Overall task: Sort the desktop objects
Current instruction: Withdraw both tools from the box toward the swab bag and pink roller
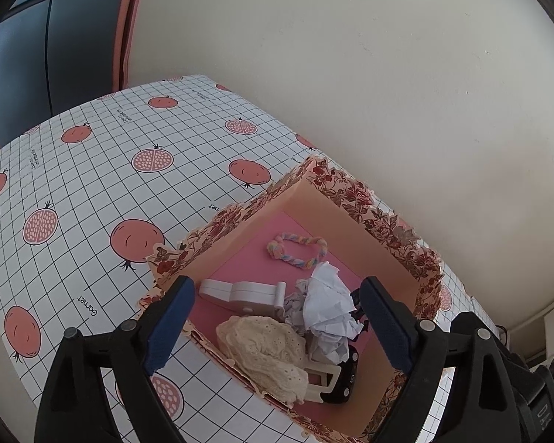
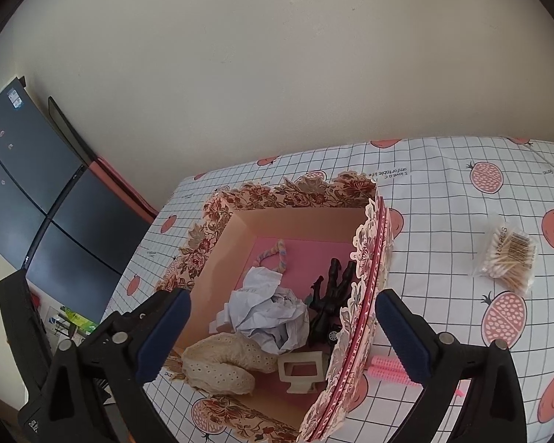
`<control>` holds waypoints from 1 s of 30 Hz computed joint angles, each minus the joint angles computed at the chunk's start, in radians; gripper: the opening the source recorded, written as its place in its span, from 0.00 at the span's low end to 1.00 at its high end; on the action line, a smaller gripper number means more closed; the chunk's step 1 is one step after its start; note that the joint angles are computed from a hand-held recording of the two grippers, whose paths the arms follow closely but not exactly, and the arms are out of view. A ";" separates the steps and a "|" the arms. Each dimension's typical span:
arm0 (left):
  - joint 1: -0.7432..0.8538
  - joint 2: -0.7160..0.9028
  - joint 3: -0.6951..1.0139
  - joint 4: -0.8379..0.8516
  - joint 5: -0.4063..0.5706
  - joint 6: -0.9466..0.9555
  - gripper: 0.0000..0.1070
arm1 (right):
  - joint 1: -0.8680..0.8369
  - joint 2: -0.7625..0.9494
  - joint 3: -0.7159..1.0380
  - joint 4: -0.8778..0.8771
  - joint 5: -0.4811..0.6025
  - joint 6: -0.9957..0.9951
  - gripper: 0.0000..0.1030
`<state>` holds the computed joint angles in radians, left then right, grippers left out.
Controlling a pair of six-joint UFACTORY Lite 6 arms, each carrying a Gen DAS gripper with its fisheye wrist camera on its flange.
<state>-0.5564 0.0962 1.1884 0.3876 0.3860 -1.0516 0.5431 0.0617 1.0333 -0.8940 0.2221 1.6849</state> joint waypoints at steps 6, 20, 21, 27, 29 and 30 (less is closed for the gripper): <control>-0.025 0.012 0.024 0.042 0.035 -0.027 0.93 | -0.003 -0.012 -0.004 0.051 0.007 -0.064 1.00; -0.088 0.020 0.053 0.162 0.075 -0.124 0.96 | -0.028 -0.077 -0.034 0.203 0.046 -0.245 1.00; -0.095 0.022 0.056 0.183 0.080 -0.143 0.96 | -0.028 -0.082 -0.036 0.212 0.052 -0.255 1.00; -0.148 0.038 0.093 0.301 0.112 -0.222 0.96 | -0.032 -0.125 -0.051 0.247 0.106 -0.315 1.00; -0.172 0.041 0.105 0.343 0.125 -0.255 0.96 | -0.032 -0.147 -0.061 0.221 0.126 -0.290 1.00; -0.186 0.043 0.113 0.368 0.138 -0.277 0.96 | -0.037 -0.162 -0.070 0.220 0.127 -0.289 1.00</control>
